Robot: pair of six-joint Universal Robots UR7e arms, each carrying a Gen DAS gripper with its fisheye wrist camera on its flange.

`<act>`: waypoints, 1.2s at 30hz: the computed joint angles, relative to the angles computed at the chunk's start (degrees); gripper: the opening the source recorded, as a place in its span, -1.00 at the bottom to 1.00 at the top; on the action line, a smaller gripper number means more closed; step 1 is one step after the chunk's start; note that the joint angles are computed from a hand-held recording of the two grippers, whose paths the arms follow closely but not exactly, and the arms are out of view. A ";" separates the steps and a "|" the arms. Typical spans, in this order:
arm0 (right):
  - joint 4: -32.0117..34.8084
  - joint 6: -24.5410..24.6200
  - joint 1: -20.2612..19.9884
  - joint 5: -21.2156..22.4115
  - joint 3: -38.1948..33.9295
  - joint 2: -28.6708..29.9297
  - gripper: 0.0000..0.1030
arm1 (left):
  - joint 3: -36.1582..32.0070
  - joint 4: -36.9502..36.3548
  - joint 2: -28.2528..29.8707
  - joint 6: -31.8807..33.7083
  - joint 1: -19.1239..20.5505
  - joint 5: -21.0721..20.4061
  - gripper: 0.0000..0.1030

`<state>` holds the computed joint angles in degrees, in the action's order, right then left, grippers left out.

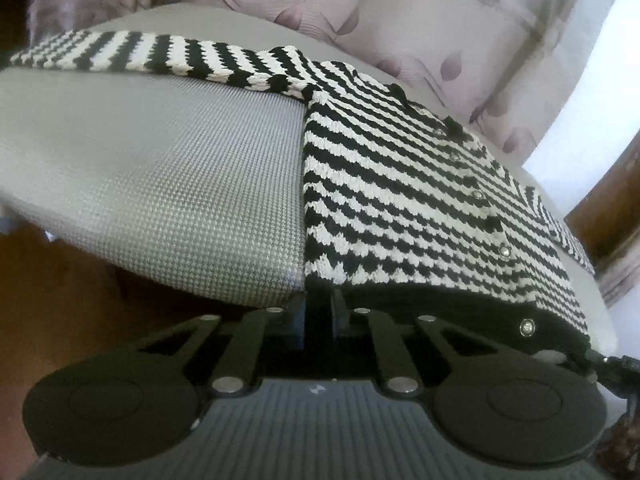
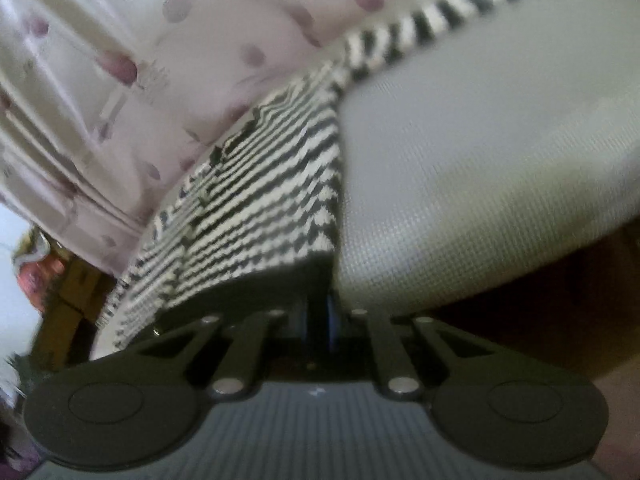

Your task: Fold small clothes

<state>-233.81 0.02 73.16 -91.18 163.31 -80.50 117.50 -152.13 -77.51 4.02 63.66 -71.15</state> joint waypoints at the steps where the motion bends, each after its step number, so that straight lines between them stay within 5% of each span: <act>1: 0.12 -0.69 0.31 0.14 -0.05 -0.05 -0.82 | 0.06 -0.02 -0.09 0.15 -0.11 0.05 -0.69; 4: 0.66 -0.56 0.94 0.82 -0.20 -1.62 -0.76 | -0.21 0.99 -0.97 0.08 -0.06 -0.90 -0.67; 7: 2.34 -1.19 4.99 -5.23 -1.45 -4.34 -0.63 | 0.55 -0.67 -2.19 0.32 -1.21 1.38 -0.23; 9: 3.88 -2.00 6.65 -7.63 -1.86 -7.74 -0.32 | 1.52 -3.63 -3.20 1.63 -2.08 2.04 0.37; 11: 4.33 -3.33 8.18 -10.87 -2.57 -10.62 0.55 | 3.04 -8.77 -3.59 3.75 -3.77 4.67 0.71; 13: 5.20 -4.59 7.50 -12.13 -3.34 -14.55 0.84 | 3.89 -14.58 -2.86 7.35 -5.15 5.78 0.83; 15: 9.42 -2.94 2.35 -7.91 -4.09 -21.84 0.83 | 3.75 -18.93 -0.94 11.22 -6.49 7.21 0.99; 18: 17.56 2.73 -11.10 2.95 -6.83 -32.20 0.83 | 2.69 -26.96 3.98 15.79 -7.78 9.24 1.00; 21: 25.14 11.09 -24.50 14.46 -11.64 -36.31 0.84 | -1.22 -30.96 10.40 16.29 -7.90 10.19 1.00; 23: 27.80 15.52 -29.59 18.05 -15.57 -35.08 0.83 | -4.62 -30.85 14.06 14.49 -7.37 9.70 1.00; 31: 26.47 23.88 -34.50 15.07 -28.16 -25.05 0.82 | -16.79 -27.67 25.98 12.25 -5.31 10.71 1.00; 36: 32.94 24.80 -34.62 13.54 -35.36 -21.01 0.82 | -20.46 -25.43 29.24 11.57 -4.35 11.84 1.00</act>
<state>-200.87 24.82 38.54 -77.63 127.95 -101.51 97.04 -177.56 -48.27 15.59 59.31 -59.32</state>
